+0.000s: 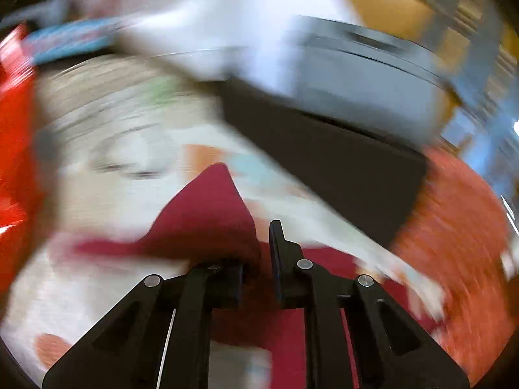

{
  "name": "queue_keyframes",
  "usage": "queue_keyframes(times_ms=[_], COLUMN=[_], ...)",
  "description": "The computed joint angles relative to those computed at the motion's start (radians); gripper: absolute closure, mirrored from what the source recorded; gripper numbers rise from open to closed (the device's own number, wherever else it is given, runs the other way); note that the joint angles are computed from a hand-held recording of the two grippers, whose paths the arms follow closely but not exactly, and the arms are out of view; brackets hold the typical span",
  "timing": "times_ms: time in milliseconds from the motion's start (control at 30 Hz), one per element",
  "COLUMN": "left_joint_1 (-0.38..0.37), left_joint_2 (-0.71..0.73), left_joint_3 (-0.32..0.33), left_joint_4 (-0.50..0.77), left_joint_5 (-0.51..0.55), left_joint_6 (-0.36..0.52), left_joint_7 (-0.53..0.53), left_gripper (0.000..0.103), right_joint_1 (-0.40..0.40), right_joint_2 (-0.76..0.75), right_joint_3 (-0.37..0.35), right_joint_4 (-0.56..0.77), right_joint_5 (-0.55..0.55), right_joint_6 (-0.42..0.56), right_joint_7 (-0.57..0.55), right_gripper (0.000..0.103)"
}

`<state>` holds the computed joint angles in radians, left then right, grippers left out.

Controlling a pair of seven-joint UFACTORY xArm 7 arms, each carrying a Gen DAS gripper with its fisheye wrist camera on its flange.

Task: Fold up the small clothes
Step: 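Grasp the sleeve nearest the left gripper and fold it across the body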

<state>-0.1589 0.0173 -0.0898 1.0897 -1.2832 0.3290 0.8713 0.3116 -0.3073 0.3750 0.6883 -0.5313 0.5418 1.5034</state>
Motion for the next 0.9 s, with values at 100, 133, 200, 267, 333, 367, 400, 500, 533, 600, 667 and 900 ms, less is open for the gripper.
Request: queue_keyframes(times_ms=[100, 133, 200, 267, 333, 367, 400, 500, 533, 600, 667, 900], left_joint_1=[-0.071, -0.098, -0.129, -0.135, -0.137, -0.134, -0.129, -0.106, -0.106, -0.106, -0.098, -0.058], left_joint_2=[-0.083, -0.086, -0.04, 0.013, 0.044, 0.047, 0.042, -0.01, -0.023, -0.088, -0.148, -0.093], left_joint_3=[-0.044, -0.053, -0.054, -0.057, -0.067, -0.07, -0.069, -0.052, -0.049, -0.045, -0.039, 0.009], left_joint_4=[-0.049, -0.056, -0.033, -0.006, 0.0, -0.002, -0.004, -0.015, -0.019, -0.063, -0.131, -0.189], left_joint_5=[-0.094, -0.084, -0.033, 0.013, 0.047, 0.055, 0.071, 0.146, 0.19, 0.317, 0.471, 0.727], left_joint_6=[0.123, 0.17, 0.339, 0.449, 0.467, 0.464, 0.46, 0.506, 0.502, 0.44, 0.321, 0.16], left_joint_7=[0.192, 0.217, 0.227, 0.207, 0.17, 0.164, 0.154, 0.105, 0.085, 0.019, -0.09, -0.364], left_gripper=[0.091, 0.091, 0.089, 0.064, 0.037, 0.036, 0.036, 0.031, 0.031, 0.031, 0.031, 0.031], right_joint_1=[-0.003, -0.006, -0.013, -0.017, -0.021, -0.022, -0.023, -0.039, -0.045, -0.062, -0.071, -0.11], right_joint_2=[-0.052, -0.073, -0.109, -0.144, -0.178, -0.193, -0.207, -0.224, -0.225, -0.222, -0.191, 0.182], right_joint_3=[-0.003, -0.004, -0.002, 0.0, 0.003, 0.005, 0.006, 0.021, 0.025, 0.036, 0.036, 0.133], right_joint_4=[-0.03, -0.043, -0.066, -0.09, -0.117, -0.128, -0.137, -0.137, -0.133, -0.115, -0.083, 0.266], right_joint_5=[0.009, 0.015, 0.031, 0.054, 0.073, 0.083, 0.093, 0.1, 0.096, 0.074, 0.046, -0.247], right_joint_6=[0.021, 0.025, 0.037, 0.047, 0.039, 0.038, 0.039, 0.045, 0.044, 0.033, -0.019, 0.003], right_joint_7=[0.011, 0.013, 0.015, 0.015, 0.013, 0.009, 0.002, -0.022, -0.034, -0.059, -0.113, -0.242], right_gripper=[0.017, 0.017, 0.017, 0.017, 0.017, 0.017, 0.017, 0.017, 0.017, 0.017, 0.017, 0.017])
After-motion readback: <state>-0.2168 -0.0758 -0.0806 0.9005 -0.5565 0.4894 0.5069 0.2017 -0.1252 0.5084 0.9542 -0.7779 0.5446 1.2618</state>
